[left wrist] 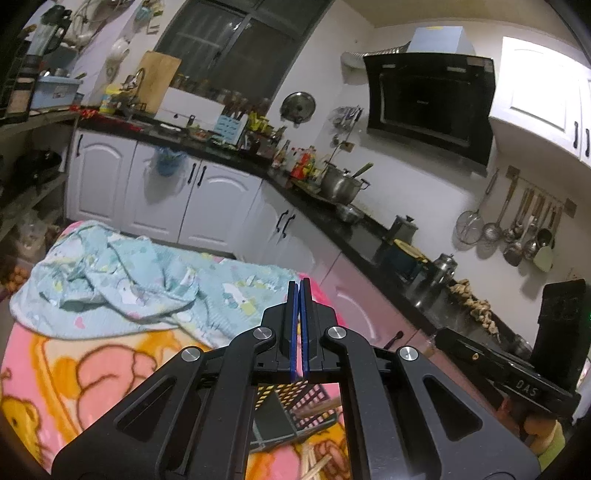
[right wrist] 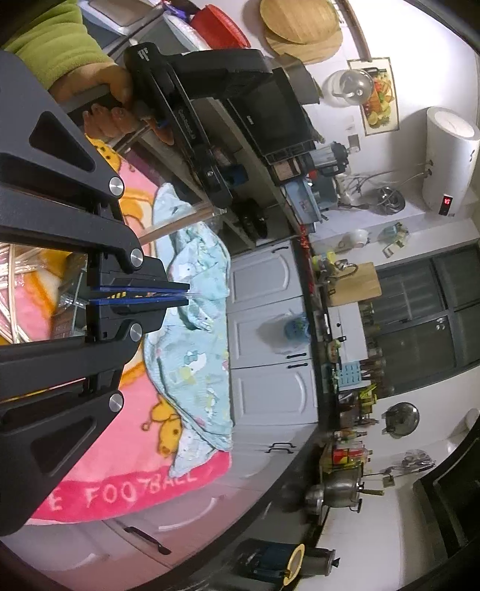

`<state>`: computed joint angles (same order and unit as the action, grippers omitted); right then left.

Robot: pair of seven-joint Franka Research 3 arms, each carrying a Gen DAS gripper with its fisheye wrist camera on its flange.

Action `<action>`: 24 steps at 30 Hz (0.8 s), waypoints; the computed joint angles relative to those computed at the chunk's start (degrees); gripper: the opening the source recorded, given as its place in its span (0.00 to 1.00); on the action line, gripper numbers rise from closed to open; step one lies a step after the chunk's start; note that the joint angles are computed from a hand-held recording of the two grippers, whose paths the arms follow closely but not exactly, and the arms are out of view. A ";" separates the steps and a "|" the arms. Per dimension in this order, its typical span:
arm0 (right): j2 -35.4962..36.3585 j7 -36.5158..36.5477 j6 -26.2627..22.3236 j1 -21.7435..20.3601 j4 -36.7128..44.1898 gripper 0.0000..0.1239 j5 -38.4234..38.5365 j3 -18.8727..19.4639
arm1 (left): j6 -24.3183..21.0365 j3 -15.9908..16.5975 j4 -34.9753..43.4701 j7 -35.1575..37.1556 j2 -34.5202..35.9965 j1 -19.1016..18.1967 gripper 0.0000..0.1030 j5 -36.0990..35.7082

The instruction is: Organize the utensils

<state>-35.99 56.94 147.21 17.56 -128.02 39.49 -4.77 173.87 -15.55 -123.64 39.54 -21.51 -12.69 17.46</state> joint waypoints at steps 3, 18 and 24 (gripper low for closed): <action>0.23 0.56 1.08 -0.58 -0.80 0.02 -0.99 0.85 | -0.43 -0.57 -0.91 -0.64 -0.07 0.80 0.00 0.72; -1.09 2.94 10.80 -1.70 -7.37 0.43 -7.70 3.65 | -4.35 -5.48 -5.80 -8.89 -5.26 7.20 0.47 8.95; -3.52 2.98 13.76 -1.04 -10.46 0.52 -10.36 3.92 | -4.44 -6.79 -8.61 -12.75 -9.86 9.39 0.85 11.32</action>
<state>-39.51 59.92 160.97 16.51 -138.48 29.13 -0.84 169.43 -22.34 -132.25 26.78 -31.37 -3.30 28.78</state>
